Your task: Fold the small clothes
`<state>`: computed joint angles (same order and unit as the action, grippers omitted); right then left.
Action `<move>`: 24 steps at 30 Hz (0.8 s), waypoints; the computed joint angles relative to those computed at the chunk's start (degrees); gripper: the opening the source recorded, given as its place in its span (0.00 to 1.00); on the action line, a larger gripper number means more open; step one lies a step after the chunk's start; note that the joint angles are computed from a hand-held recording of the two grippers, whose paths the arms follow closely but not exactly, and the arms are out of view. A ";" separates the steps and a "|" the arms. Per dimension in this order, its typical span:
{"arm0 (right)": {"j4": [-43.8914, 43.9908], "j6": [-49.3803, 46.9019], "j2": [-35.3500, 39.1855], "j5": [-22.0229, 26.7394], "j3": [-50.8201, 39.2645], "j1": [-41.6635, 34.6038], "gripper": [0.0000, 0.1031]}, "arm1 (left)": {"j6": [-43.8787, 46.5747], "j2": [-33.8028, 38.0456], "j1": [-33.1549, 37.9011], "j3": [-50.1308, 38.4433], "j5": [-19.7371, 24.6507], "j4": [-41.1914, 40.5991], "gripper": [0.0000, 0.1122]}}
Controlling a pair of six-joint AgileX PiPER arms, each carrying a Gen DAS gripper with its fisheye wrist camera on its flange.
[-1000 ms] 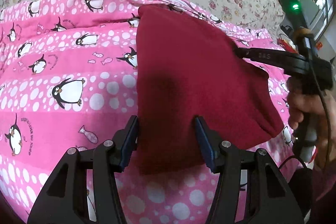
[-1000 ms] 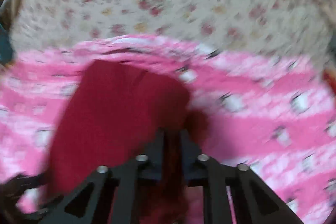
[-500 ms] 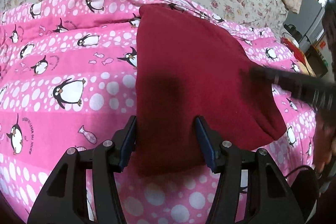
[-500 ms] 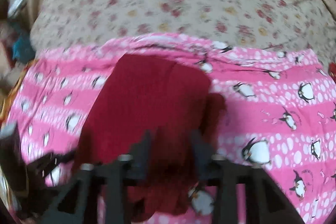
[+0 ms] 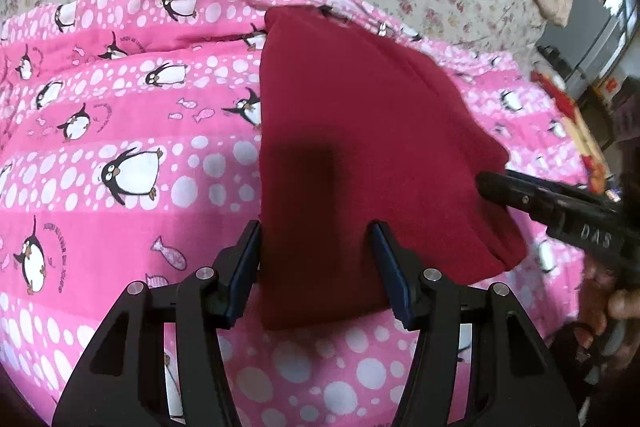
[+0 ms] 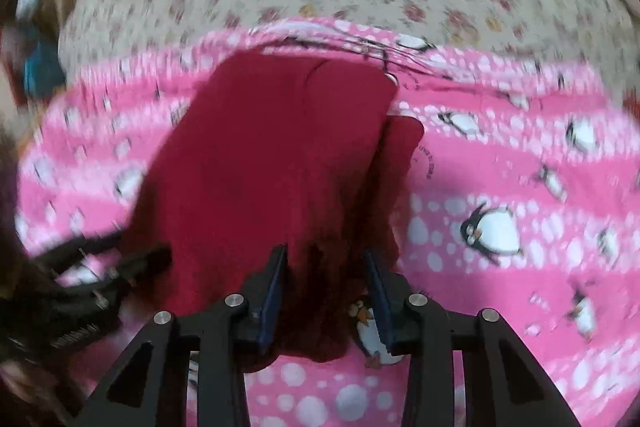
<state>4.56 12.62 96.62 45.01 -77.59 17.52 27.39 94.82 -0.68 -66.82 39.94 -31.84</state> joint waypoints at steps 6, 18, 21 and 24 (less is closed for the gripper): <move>8.20 -2.79 0.11 -3.91 0.47 -5.65 0.79 | 7.03 4.50 6.11 -5.33 5.32 -12.87 0.72; 35.81 -24.57 17.06 -0.71 -9.62 -12.50 0.79 | 5.31 20.09 5.23 -21.00 15.77 -15.33 0.72; 32.47 -22.65 16.46 0.32 -11.63 -10.86 0.55 | 4.86 17.66 4.09 -20.38 14.59 -12.91 0.57; 27.19 -19.46 13.96 0.27 -11.92 -8.69 0.49 | 8.06 12.01 4.57 -16.18 13.72 -13.07 0.50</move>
<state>31.75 -6.85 110.57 45.28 -89.51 8.83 35.45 106.83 3.89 -83.00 53.66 -44.91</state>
